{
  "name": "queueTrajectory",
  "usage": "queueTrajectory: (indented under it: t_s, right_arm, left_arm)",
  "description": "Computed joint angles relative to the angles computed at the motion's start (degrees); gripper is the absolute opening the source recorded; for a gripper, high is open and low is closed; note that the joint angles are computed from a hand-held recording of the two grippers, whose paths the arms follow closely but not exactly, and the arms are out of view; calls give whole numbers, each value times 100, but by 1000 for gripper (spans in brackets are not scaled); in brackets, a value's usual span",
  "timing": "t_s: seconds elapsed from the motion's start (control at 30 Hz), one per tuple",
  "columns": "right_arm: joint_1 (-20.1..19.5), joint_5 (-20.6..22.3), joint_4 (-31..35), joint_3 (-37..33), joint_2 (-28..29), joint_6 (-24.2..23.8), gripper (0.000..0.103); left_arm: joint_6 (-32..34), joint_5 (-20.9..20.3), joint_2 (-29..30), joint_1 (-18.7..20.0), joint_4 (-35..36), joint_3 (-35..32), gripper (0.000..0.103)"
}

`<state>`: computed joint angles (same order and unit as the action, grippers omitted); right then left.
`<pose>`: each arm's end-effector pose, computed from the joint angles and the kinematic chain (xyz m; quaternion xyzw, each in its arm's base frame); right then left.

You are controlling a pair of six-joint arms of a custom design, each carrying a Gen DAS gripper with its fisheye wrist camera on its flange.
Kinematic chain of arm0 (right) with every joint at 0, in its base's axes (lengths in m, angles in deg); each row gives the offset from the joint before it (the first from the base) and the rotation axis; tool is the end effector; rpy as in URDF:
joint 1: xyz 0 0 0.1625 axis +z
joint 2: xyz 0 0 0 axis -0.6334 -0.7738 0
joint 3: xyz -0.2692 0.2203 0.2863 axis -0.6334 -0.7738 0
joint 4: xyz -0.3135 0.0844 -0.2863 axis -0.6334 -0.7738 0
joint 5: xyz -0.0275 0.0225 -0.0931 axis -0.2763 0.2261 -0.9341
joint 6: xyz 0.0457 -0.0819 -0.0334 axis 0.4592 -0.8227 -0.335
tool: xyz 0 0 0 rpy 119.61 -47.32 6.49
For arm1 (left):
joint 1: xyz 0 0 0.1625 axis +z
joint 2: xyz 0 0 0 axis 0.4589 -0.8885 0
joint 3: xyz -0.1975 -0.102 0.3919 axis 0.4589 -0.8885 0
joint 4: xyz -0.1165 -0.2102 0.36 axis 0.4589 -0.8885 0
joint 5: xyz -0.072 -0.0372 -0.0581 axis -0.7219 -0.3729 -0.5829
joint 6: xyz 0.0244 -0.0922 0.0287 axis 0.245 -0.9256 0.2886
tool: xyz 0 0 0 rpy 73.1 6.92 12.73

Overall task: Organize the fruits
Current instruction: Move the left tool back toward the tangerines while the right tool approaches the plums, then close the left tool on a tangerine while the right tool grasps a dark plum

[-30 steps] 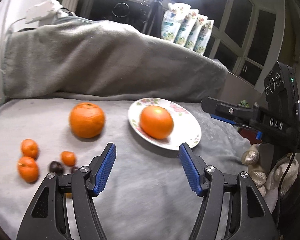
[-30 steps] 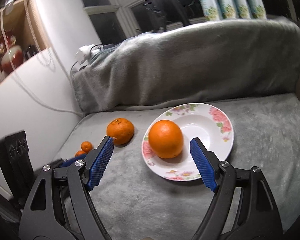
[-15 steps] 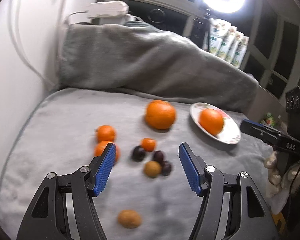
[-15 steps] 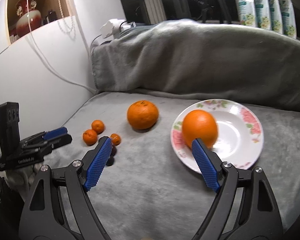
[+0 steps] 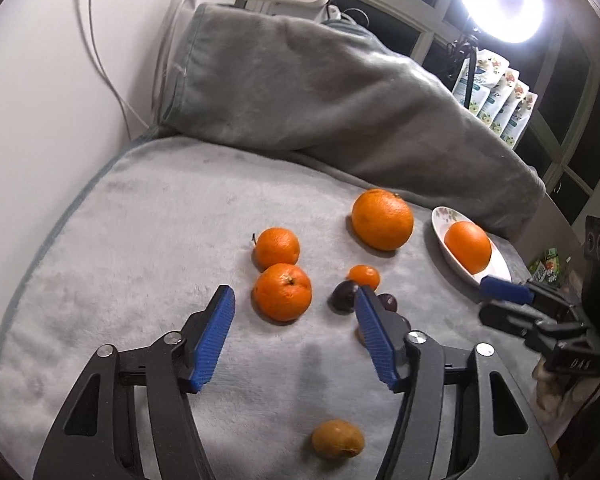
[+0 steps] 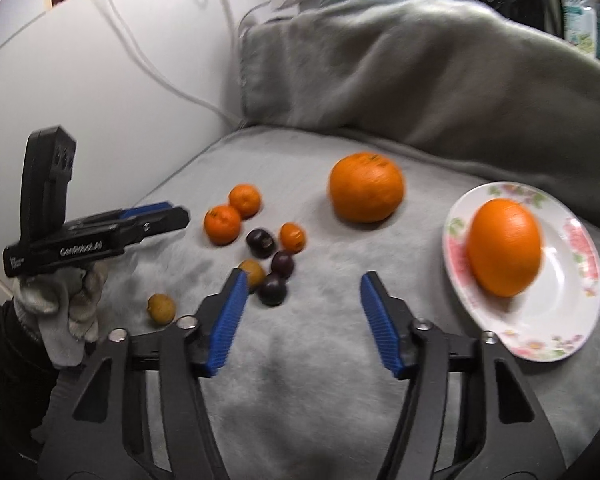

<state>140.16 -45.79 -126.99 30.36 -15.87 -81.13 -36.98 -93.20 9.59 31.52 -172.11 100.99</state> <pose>0.2028 -0.5776 0.1850 0.1802 -0.8917 0.3384 0.2405 -0.2133 -0.6685 0.1563 0.2928 0.9182 -0.2465 0.1023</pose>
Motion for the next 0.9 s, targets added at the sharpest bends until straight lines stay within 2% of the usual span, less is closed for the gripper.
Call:
queueTrajectory:
  t_s: [0.17, 0.57, 0.9]
  right_arm:
    - [-44, 17, 322, -163, 170, -3, 46]
    - [-119, -8, 777, -425, 390, 4, 34]
    - [-175, 137, 1147, -582, 416, 28, 32]
  left_arm:
    - [-85, -90, 32, 73, 156, -54, 56]
    - [-89, -1, 292, 92, 544, -404, 52]
    - [-156, 29, 401, 129, 840, -567, 50]
